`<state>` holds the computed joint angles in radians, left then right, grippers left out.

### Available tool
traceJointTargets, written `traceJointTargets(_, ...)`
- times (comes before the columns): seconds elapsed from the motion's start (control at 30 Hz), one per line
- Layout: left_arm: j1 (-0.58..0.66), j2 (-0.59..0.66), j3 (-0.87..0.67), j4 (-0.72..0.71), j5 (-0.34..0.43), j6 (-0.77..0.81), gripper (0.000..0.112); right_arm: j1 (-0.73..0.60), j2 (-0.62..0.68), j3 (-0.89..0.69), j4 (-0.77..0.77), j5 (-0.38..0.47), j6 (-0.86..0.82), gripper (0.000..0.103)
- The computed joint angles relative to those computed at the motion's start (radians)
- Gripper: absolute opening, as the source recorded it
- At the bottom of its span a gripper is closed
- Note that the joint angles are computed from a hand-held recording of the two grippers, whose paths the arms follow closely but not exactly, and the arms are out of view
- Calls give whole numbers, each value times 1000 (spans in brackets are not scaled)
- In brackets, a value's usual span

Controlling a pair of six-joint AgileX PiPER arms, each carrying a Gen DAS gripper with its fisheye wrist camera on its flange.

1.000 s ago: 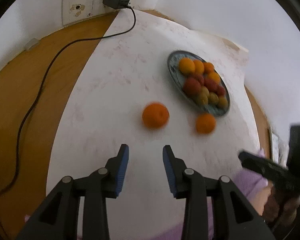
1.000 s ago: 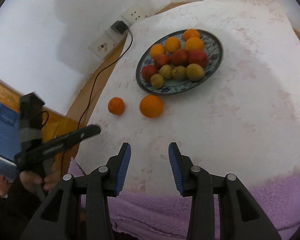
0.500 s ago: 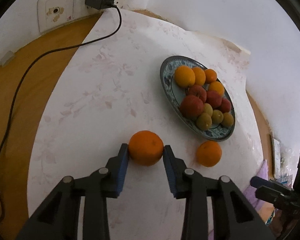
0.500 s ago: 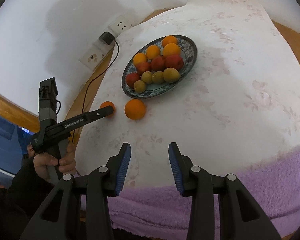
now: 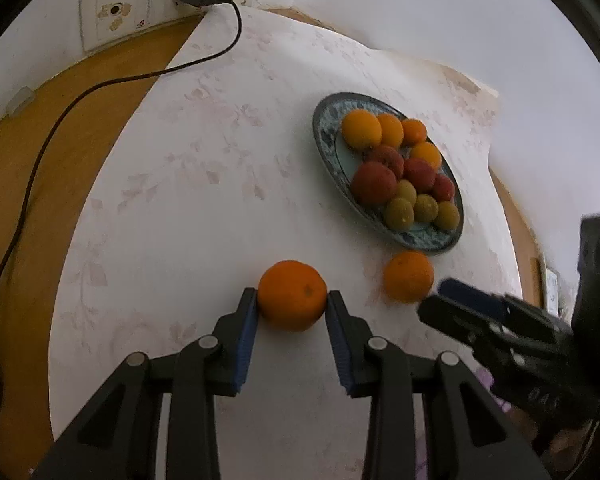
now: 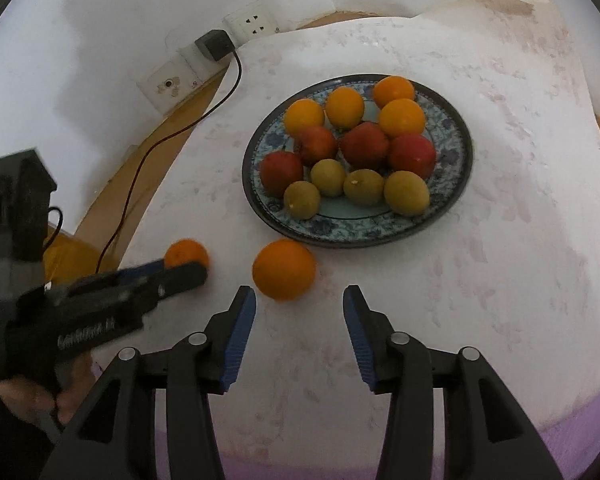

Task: Organize fruits
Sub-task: 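Grasp an orange with the left tool while the right tool grasps the last orange, then carry both oranges onto the plate and open both tools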

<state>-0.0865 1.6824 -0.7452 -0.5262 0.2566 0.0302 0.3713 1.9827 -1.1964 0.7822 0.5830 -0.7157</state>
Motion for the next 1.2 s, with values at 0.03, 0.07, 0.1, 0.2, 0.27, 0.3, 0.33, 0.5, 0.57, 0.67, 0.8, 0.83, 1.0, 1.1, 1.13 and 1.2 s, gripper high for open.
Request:
traceJointTargets(0.03,-8,-4,2,32,1,-32,35,3,5,-3,20,-1,-19,47)
traceJointTargets(0.07,-14,-6,3,61,2,-62,35,7,8,0,43,-12,-43,47)
traceJointTargets(0.1,-21,-8,5,85,0,-86,35,15,16,-2,60,-26,-55,47)
traceJointTargets(0.2,-30,-15,10,126,3,-121,35,33,38,-18,64,-51,-27,38)
traceJointTargets(0.27,-28,-21,15,111,9,-104,35,25,46,-23,108,-32,-55,38)
traceJointTargets(0.3,-28,-26,21,108,10,-102,35,13,52,-27,137,3,-81,37)
traceJointTargets(0.33,-28,-31,26,116,11,-110,35,5,55,-28,146,26,-92,37)
traceJointTargets(0.5,-46,-44,34,160,8,-148,35,-28,40,14,251,141,-241,37)
traceJointTargets(0.57,-63,-54,35,155,-1,-147,35,-31,8,49,286,143,-305,37)
traceJointTargets(0.67,-89,-75,28,171,-12,-179,35,-51,-58,101,305,139,-370,37)
traceJointTargets(0.8,-155,-129,-1,462,1,-478,35,-101,-155,139,269,119,-378,37)
traceJointTargets(0.83,-168,-146,-6,514,7,-529,35,-112,-174,144,265,114,-382,37)
traceJointTargets(1.0,-196,-195,-48,599,24,-605,35,-206,-262,136,272,138,-401,37)
traceJointTargets(1.1,-228,-200,-82,799,32,-779,35,-239,-272,102,266,152,-390,37)
traceJointTargets(1.13,-232,-194,-96,825,35,-801,35,-223,-273,100,263,135,-374,37)
traceJointTargets(1.2,-224,-180,-109,790,25,-768,35,-231,-261,84,250,140,-366,37)
